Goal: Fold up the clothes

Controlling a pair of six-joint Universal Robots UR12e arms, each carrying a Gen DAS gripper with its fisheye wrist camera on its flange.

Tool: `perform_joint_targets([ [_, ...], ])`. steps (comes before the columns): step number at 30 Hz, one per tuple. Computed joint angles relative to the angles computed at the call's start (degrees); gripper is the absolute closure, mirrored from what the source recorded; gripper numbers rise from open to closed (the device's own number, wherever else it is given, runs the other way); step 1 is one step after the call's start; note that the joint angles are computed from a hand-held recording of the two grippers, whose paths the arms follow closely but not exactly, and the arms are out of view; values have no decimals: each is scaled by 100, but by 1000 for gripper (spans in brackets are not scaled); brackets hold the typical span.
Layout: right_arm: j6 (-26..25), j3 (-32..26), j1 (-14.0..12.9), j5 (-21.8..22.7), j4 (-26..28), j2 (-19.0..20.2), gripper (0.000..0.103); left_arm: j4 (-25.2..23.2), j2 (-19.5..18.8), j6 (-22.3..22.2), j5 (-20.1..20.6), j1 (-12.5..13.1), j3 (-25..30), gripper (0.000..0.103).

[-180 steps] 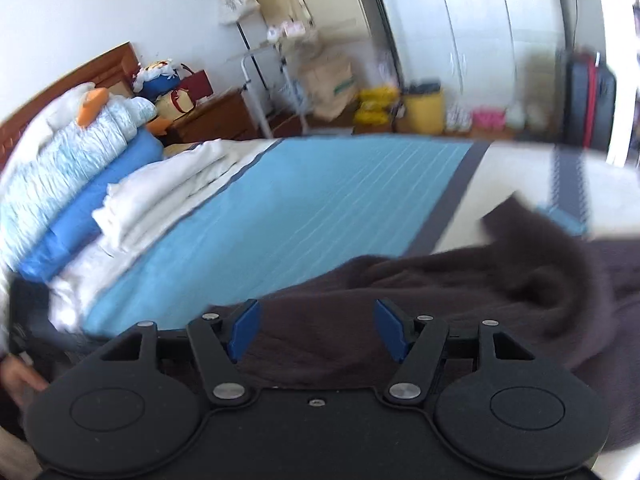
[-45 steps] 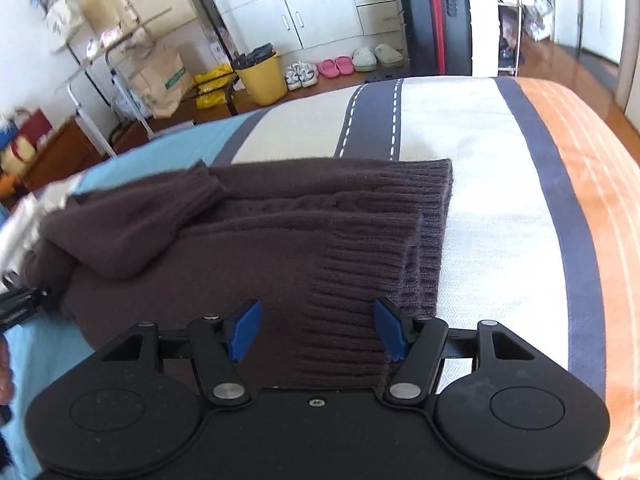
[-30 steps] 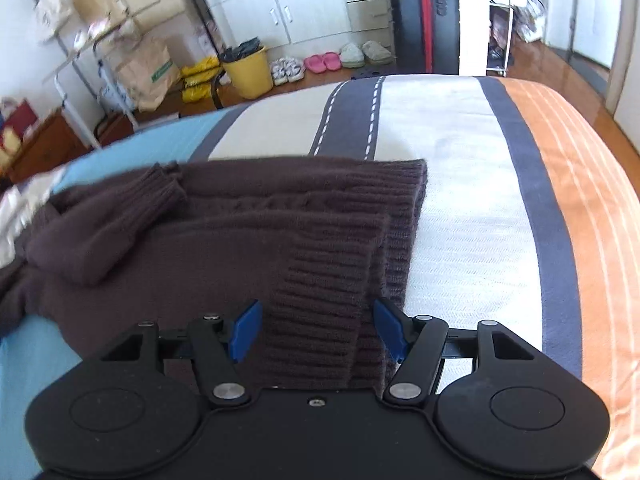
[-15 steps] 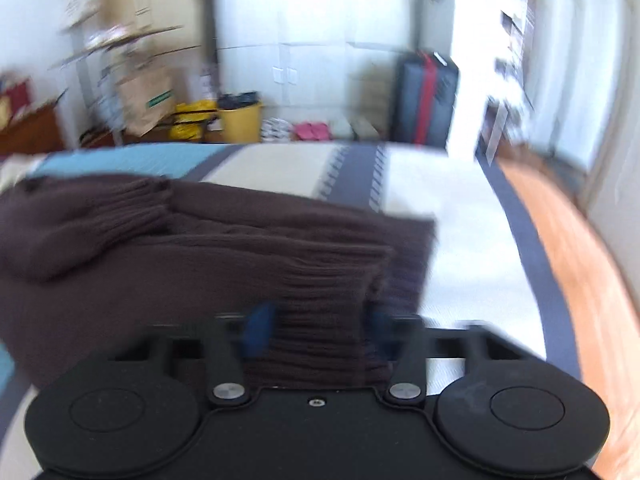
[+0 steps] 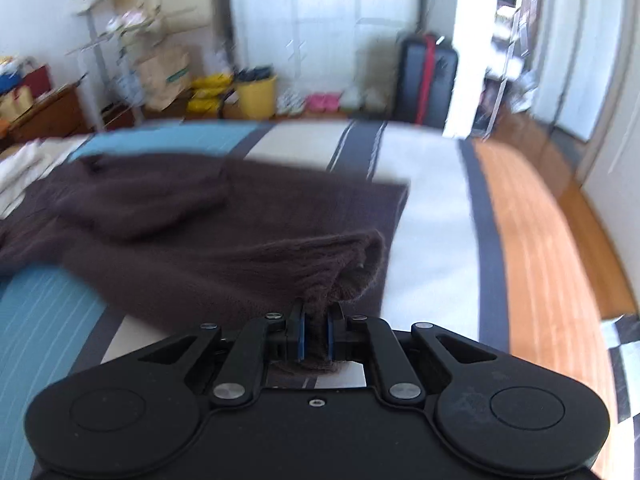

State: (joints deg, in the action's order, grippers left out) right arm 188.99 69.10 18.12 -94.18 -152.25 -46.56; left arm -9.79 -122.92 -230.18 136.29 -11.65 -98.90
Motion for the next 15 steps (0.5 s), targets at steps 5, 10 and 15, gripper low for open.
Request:
perform_joint_targets([
  [5, 872, 600, -179, 845, -394, -298, 92, 24, 134, -25, -236, 125, -122, 92],
  [10, 2471, 1229, -654, 2983, -2529, -314, 89, -533, 163, -348, -568, 208, -97, 89],
  [15, 2710, 1254, -621, 2430, -2387, -362, 73, -346, 151, -501, -564, 170, -135, 86],
])
